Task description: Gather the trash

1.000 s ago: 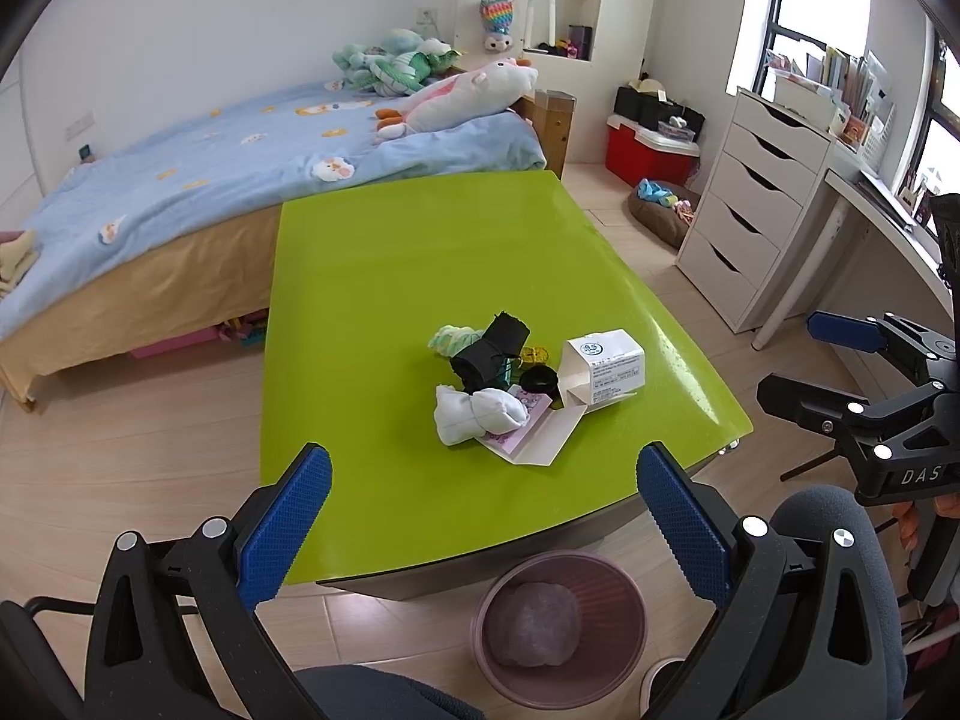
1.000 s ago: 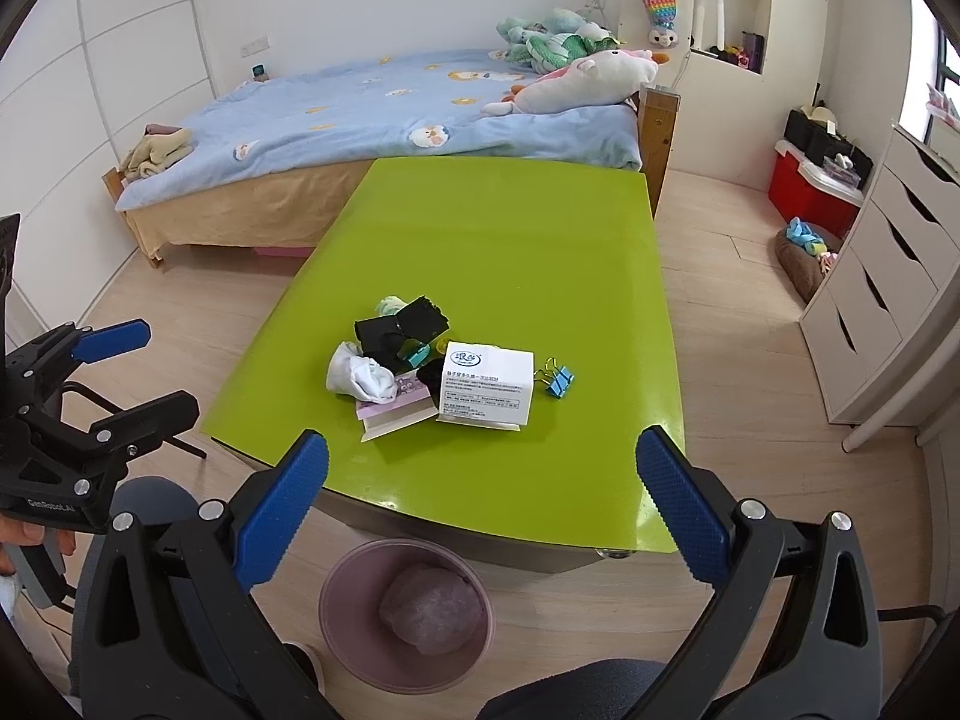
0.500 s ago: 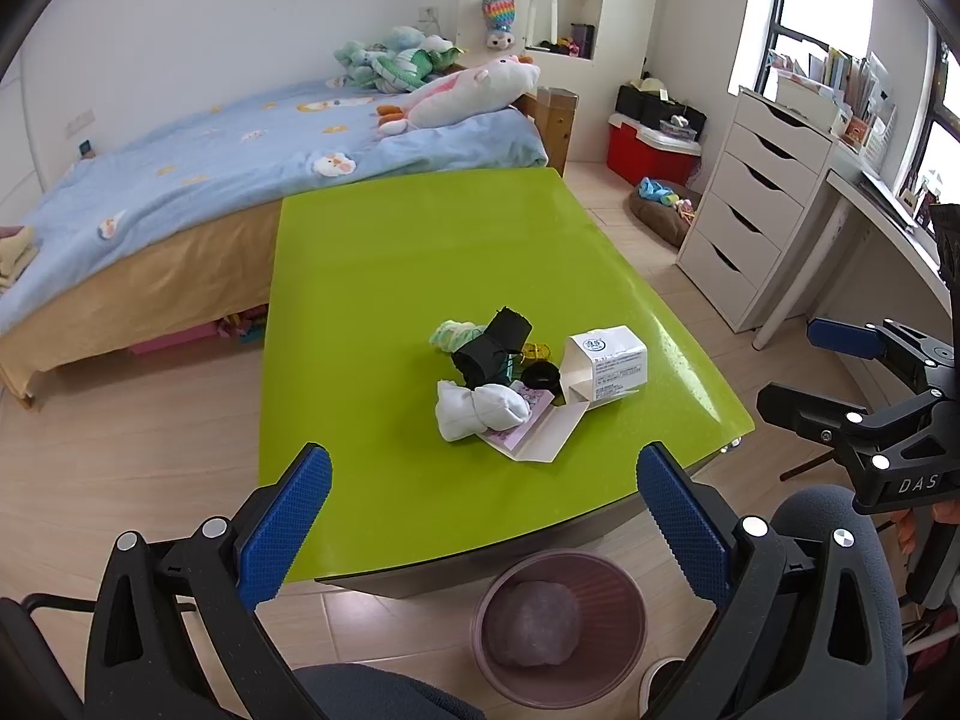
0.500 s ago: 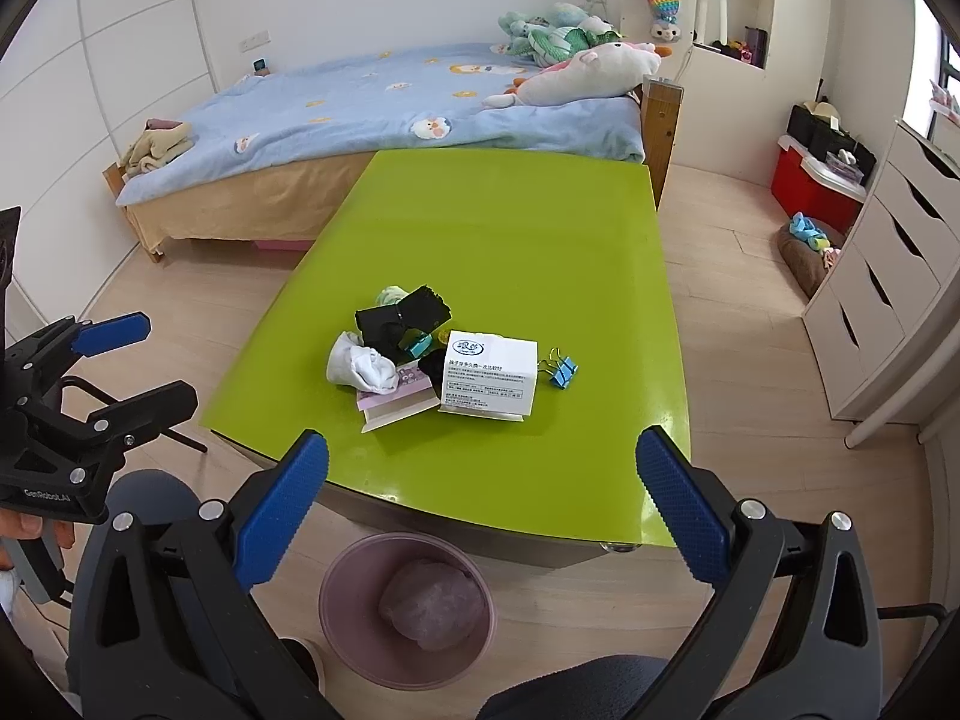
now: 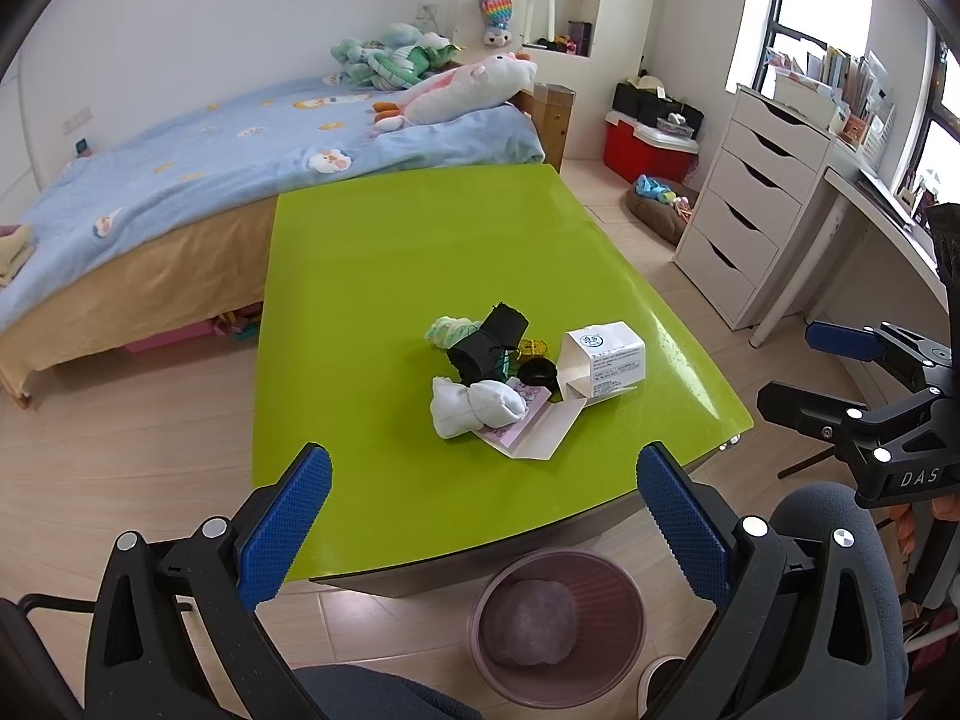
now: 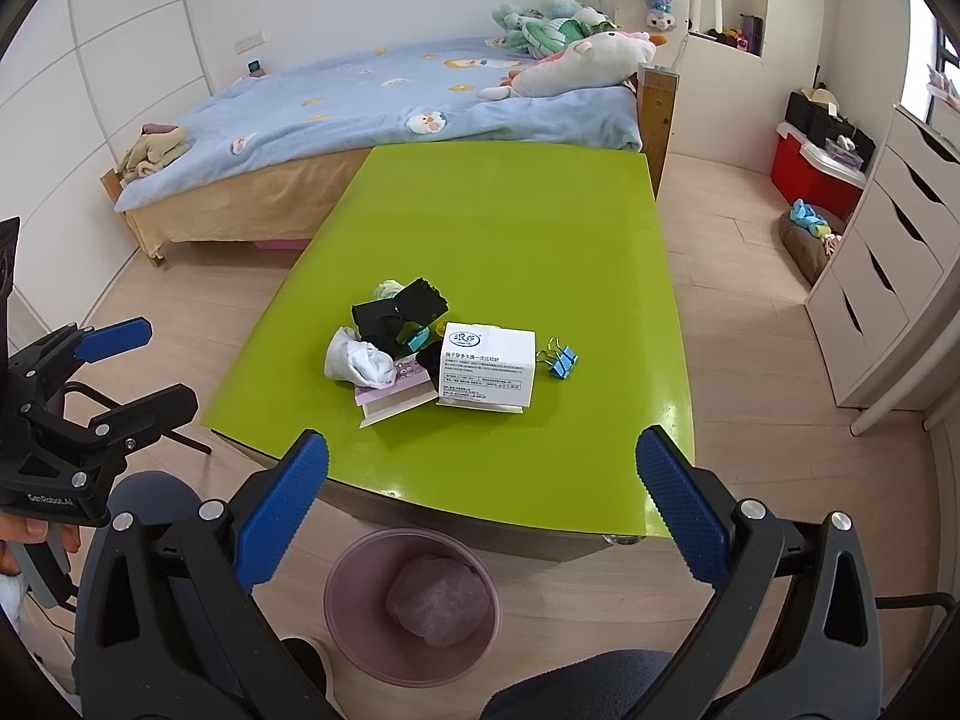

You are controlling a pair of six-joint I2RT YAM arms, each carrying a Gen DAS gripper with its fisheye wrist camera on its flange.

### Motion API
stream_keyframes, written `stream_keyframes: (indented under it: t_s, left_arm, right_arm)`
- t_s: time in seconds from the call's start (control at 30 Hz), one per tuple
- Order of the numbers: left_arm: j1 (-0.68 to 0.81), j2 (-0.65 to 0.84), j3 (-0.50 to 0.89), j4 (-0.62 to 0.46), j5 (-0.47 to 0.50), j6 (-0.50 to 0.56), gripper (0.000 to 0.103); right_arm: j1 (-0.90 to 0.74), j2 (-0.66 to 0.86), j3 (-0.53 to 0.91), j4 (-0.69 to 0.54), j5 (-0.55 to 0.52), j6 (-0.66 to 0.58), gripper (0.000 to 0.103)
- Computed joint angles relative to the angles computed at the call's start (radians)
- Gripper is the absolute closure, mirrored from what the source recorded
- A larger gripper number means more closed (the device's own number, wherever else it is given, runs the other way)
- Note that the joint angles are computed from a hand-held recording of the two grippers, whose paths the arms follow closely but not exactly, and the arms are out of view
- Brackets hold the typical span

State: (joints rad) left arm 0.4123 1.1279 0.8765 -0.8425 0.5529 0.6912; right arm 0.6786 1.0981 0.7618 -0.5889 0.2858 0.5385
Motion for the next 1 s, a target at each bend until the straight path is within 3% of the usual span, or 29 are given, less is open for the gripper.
stream_keyframes:
  t_s: [0.47,0.73,1.0]
  left_arm:
    - [-0.03,0.026,-0.001,0.022,-0.015,-0.016,0.005]
    - [-0.005,0.042,0.002,0.011,-0.012,0.001,0.005]
    - [0.037,0.066,0.004,-0.008,-0.016,0.034,0.005]
  right_arm:
    - [-0.09,0.115,0.043,0.048,-0.093,-0.056,0.003]
    - [-0.199,0.368,0.15,0.091,-0.206,-0.134,0.003]
    - [-0.24,0.607,0.298,0.071,-0.251,-0.159,0.003]
